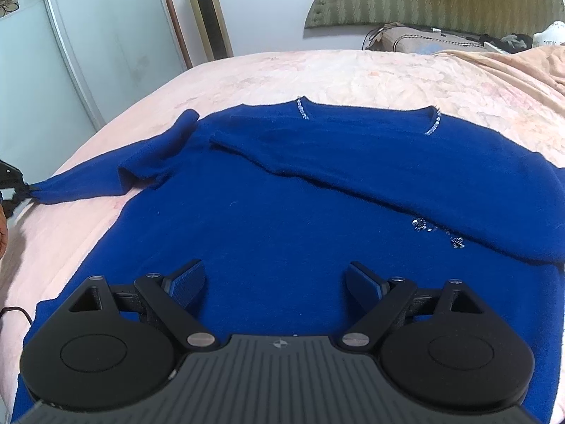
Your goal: Fold small clothes
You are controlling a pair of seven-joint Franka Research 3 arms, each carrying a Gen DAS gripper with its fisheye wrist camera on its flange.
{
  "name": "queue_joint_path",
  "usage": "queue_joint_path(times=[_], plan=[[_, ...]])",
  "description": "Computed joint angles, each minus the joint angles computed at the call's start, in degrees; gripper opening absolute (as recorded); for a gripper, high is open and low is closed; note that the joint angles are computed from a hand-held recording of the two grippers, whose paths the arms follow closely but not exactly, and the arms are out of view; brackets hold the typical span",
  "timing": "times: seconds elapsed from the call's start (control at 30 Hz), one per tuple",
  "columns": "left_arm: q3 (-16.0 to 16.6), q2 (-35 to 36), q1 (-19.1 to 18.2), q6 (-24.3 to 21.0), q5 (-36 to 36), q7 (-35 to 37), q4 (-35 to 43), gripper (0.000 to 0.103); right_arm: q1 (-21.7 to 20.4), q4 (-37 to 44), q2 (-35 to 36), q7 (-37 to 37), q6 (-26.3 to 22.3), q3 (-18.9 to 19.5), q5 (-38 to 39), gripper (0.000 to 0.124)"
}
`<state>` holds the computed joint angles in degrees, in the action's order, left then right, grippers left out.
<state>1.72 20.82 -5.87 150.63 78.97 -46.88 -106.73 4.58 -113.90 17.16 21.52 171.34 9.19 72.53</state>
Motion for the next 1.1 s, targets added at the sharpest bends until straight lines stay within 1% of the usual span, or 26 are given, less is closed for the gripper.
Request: queue_joint_path(times=[0.03,0.07,0.13,0.2,0.27,0.3,0.37,0.5,0.6,0.77,0.83,0.87,0.9,1.0,1.03,1.1], plan=[[-0.5,0.5,-0.9,-3.6,-1.4,4.4,1.7,0.005,-0.2,0.0,-0.1,-0.5,0.1,0.1,0.6,0.09],[-0.8,1.2,-1.7,-6.1,-2.1,7.5,3.4,0.005,-0.3,-0.1,-0.2,-0.8,0.1,0.1,1.0,0.09],[-1.1,2.8,-3.5,-10.0,-2.1,13.6,7.3,0.005,-0.5,-0.2,-0.3,-0.9,-0.1,0.0,1.6,0.09],[-1.1,4.0,-5.2,-10.8,-0.3,18.0,10.5,0.005,-0.7,-0.3,-0.5,-1.6,-0.2,-0.2,2.5,0.09],[-1.4,6.2,-7.0,-10.3,1.5,25.3,14.9,0.005,-0.6,-0.3,-0.5,-1.5,0.0,-0.5,2.9,0.09],[-1.2,7.1,-7.8,-9.8,2.4,27.5,16.6,0.005,-0.6,-0.3,-0.5,-1.5,0.0,-0.6,3.1,0.09],[-0.9,9.0,-9.6,-7.1,4.7,30.9,20.0,0.005,-0.8,-0.4,-0.6,-1.8,0.1,-0.7,4.0,0.09],[-0.8,12.7,-12.5,-0.7,4.8,37.6,26.4,0.005,-1.0,-0.6,-1.0,-3.0,0.5,-1.2,6.1,0.09],[-1.1,17.1,-14.4,4.0,3.1,44.3,32.9,0.005,-1.2,-0.7,-1.2,-4.1,0.8,-1.7,8.1,0.09],[-2.6,25.8,-16.9,10.6,-1.9,58.4,43.8,0.005,-1.8,-0.6,-1.4,-6.5,2.0,-2.8,12.6,0.09],[-4.5,29.2,-17.1,12.3,-6.0,65.6,47.5,0.005,-1.8,-0.1,-1.4,-7.8,3.0,-3.3,15.4,0.09],[-6.5,30.3,-16.9,12.3,-6.8,68.0,48.1,0.005,-1.9,0.1,-1.3,-8.6,3.4,-3.7,17.0,0.09],[-7.6,32.7,-16.8,12.2,-11.6,73.9,50.8,0.005,-1.9,0.3,-1.3,-9.3,3.7,-4.1,18.4,0.09],[-14.0,37.2,-15.5,9.2,-21.5,87.8,54.4,0.005,-1.9,1.3,-0.8,-9.8,4.1,-5.7,21.6,0.09],[-17.1,39.0,-14.7,7.5,-25.4,93.8,56.0,0.006,-2.0,1.6,-0.6,-9.3,3.9,-6.2,22.0,0.09],[-21.4,40.8,-13.5,4.9,-31.2,102.1,57.2,0.009,-2.5,2.3,0.0,-7.4,2.7,-7.0,22.2,0.09]])
